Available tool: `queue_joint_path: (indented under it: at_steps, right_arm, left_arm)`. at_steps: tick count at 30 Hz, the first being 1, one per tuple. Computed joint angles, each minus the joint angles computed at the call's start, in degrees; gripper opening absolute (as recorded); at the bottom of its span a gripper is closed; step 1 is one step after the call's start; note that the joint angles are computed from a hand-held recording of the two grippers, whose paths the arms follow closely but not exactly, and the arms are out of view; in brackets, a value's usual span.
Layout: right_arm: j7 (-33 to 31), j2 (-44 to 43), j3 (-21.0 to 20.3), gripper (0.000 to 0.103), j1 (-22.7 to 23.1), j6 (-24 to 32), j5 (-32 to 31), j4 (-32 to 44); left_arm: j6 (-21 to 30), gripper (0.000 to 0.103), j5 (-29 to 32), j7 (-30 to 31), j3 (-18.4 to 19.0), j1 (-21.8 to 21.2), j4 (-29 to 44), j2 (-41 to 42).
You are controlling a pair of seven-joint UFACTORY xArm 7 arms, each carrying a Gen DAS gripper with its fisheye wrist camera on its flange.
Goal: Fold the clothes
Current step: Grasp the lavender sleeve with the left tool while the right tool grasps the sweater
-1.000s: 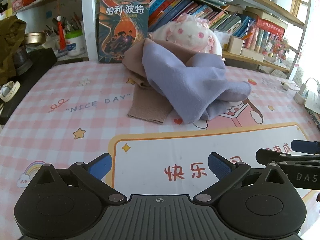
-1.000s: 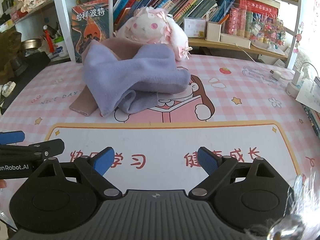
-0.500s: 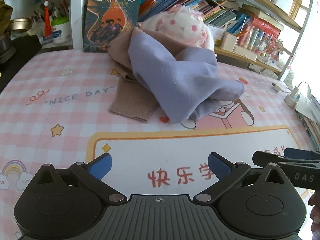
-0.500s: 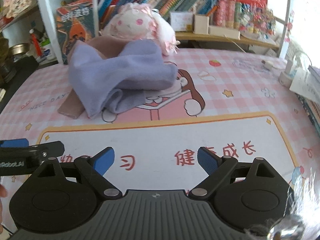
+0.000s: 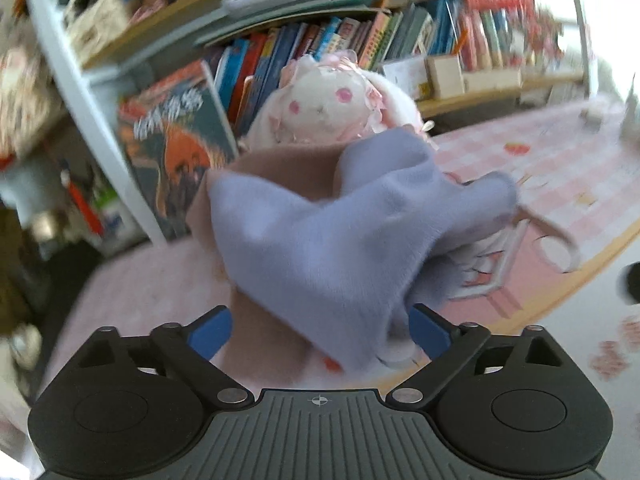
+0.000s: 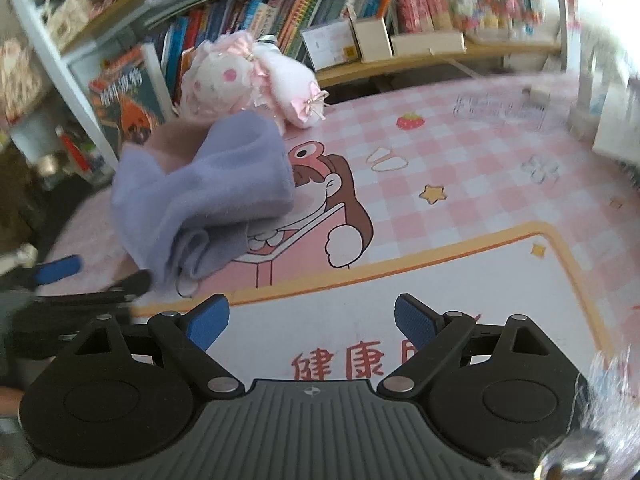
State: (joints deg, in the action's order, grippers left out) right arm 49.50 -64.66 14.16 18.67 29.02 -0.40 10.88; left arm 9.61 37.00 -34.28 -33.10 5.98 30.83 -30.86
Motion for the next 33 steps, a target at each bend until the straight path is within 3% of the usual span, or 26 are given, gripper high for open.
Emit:
queue_joint_path:
  at_steps: [2, 3, 4, 6, 9, 13, 15, 17, 20, 22, 24, 28, 30, 33]
  right_arm:
    - [-1.8, -1.1, -4.3, 0.09, 1.4, -2.2, 1.7, -1.8]
    - [-2.8, -1.4, -6.7, 0.09, 2.2, -3.7, 3.0, -2.7]
    - [-3.9, -1.7, -9.1, 0.09, 3.0, -5.1, 4.5, -3.5]
    - [-6.0, -2.1, -13.4, 0.088, 4.7, -7.7, 7.8, -4.9]
    - [-10.8, -2.8, -22.0, 0.088, 10.1, -14.9, 14.1, -7.5]
    - [-16.0, -4.9, -37.0, 0.088, 23.6, -30.4, 22.6, -10.9]
    - [-16.2, -4.6, -41.3, 0.087, 27.3, -33.3, 23.8, -10.6]
    - [-15.7, -4.0, -43.9, 0.079, 29.3, -34.2, 24.4, -10.0]
    - [-14.4, -3.9, -44.5, 0.054, 28.9, -35.1, 24.8, -10.0]
    - [-14.1, -3.4, -44.5, 0.025, 27.2, -33.6, 24.6, -9.6]
    - [-16.5, -3.7, -46.9, 0.015, 27.3, -32.8, 23.9, -9.4]
    - [-20.9, -6.2, -43.6, 0.012, 24.1, -33.1, 21.6, -8.6]
    - [-23.9, -6.7, -41.9, 0.011, 23.0, -34.6, 19.5, -5.9]
    - [-28.6, -5.2, -40.2, 0.011, 25.0, -38.8, 15.4, 1.1]
  left_arm:
    - [-1.3, 0.069, 3.2, -3.3, -5.3, 6.2, 2.4, 1.9]
    - [-1.2, 0.041, 3.5, -4.4, -6.0, 7.0, 3.5, 3.0]
    - [0.5, 0.025, 1.8, -4.8, -5.2, 5.5, 4.5, 4.2]
    - [1.7, 0.015, -0.5, -5.3, -2.1, 0.7, 5.0, 4.1]
    - [1.8, 0.014, -3.9, -2.9, 3.1, -8.1, 4.2, 1.5]
    - [3.0, 0.014, -9.6, 2.5, 7.4, -18.2, 2.9, -2.7]
    - [4.3, 0.014, -13.1, 4.6, 9.0, -22.2, 2.3, -4.3]
    - [6.1, 0.014, -14.2, 7.1, 8.7, -24.1, 1.7, -6.0]
    - [9.4, 0.014, -16.7, 9.4, 8.8, -26.7, 0.6, -8.4]
    - [10.8, 0.014, -18.5, 9.8, 9.0, -27.7, 0.2, -9.4]
    - [11.3, 0.014, -20.2, 9.7, 9.3, -28.3, 0.2, -10.0]
    - [5.2, 0.014, -23.0, 9.4, 10.6, -28.7, 2.1, -9.1]
    - [-0.3, 0.014, -24.2, 9.4, 11.0, -28.5, 3.8, -8.3]
    - [-10.4, 0.014, -27.3, 8.8, 12.6, -28.9, 6.3, -7.7]
